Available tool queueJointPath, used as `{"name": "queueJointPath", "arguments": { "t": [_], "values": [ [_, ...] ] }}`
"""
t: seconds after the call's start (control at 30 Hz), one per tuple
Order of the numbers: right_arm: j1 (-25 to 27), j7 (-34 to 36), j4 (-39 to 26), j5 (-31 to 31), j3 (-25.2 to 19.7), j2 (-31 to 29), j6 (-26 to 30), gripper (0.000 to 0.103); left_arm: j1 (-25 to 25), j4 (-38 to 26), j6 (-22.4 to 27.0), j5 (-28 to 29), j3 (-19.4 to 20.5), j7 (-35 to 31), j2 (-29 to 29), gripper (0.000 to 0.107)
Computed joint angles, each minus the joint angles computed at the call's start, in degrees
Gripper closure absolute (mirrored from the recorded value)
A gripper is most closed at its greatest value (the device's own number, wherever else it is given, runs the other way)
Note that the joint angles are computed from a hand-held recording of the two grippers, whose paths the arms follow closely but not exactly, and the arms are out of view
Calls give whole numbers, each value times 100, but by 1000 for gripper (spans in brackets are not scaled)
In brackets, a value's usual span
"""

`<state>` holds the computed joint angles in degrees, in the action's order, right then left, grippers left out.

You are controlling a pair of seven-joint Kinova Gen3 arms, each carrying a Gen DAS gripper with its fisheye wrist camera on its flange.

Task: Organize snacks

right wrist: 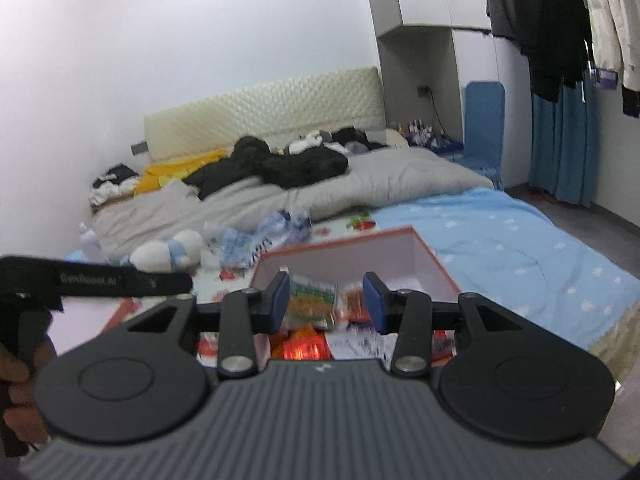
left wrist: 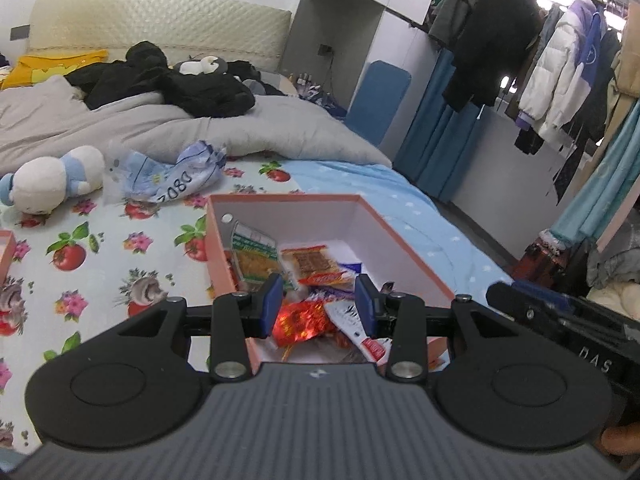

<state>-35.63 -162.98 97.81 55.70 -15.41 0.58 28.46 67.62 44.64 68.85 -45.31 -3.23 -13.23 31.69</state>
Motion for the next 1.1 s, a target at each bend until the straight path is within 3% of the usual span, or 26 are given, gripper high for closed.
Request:
{"name": "queueJointPath", "arguments": {
  "t": [0.1,0.5,0.53,0.57,0.6,0.63,0.67,0.8,1.1],
  "values": [
    [10,78,51,-336,7,68,-15,59,41,199,52,-17,-14,132,-52,62],
    [-215,-169,185,-152,147,190,88,59,-122,531,-5,44,182,366,-74,61],
    [-207,-241,209,-113,163,178,48,56,-153,566,-74,73,204,329,-88,48],
    [-186,-385,260,-42,187,158,-51,46,-163,542,-74,83,213,273,-69,37],
    [-182,-600,306,121,185,151,-81,18,-137,462,16,63,192,228,-19,17],
    [-188,-763,344,270,190,141,-98,1,-82,376,121,5,143,212,41,10],
    [-203,-833,343,368,175,143,-36,0,1,355,185,-100,72,235,80,6],
    [-210,-571,219,272,135,212,200,0,10,215,315,-94,60,96,157,4],
    [-232,-686,260,383,136,190,251,0,-22,39,518,112,23,52,225,4]
  ]
}}
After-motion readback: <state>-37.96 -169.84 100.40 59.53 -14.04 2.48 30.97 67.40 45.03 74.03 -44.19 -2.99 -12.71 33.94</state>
